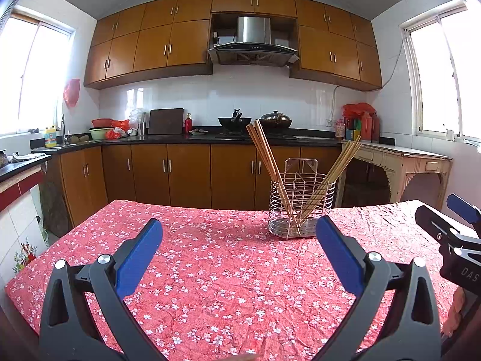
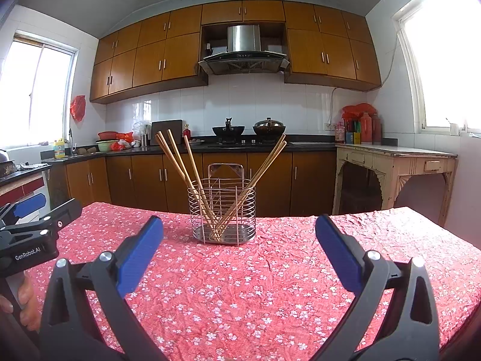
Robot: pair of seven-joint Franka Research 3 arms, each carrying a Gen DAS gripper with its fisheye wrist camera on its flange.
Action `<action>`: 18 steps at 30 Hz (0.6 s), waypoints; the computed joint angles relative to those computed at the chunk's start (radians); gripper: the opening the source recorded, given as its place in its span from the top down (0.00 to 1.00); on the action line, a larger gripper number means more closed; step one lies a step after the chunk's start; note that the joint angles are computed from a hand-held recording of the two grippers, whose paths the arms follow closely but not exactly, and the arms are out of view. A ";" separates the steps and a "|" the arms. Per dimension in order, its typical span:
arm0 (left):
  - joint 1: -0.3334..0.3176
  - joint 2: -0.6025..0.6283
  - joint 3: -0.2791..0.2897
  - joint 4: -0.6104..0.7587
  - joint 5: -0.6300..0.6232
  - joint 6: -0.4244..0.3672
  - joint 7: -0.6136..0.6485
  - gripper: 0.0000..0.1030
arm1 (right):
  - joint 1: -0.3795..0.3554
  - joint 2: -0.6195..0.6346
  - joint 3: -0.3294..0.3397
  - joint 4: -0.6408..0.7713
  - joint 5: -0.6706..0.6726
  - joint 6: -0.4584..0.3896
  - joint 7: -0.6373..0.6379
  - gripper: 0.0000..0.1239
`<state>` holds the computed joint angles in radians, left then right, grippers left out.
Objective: Organize utensils
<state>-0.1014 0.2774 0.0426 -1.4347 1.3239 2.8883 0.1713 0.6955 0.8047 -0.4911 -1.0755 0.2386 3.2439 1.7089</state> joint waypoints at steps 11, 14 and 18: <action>-0.001 0.005 0.002 0.006 -0.024 0.001 0.019 0.02 | -0.009 0.009 0.006 0.018 -0.009 -0.009 0.010 0.20; -0.003 0.005 0.003 0.006 -0.023 0.001 0.017 0.02 | -0.009 0.009 0.005 0.019 -0.012 -0.010 0.015 0.20; -0.001 0.006 0.002 0.007 -0.032 0.002 0.026 0.02 | -0.011 0.007 0.009 0.015 -0.016 -0.008 0.015 0.20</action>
<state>-0.1021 0.2837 0.0443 -1.4273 1.2922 2.8903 0.1976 0.6847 0.8114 -0.4825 -1.0608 0.2225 3.2362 1.7240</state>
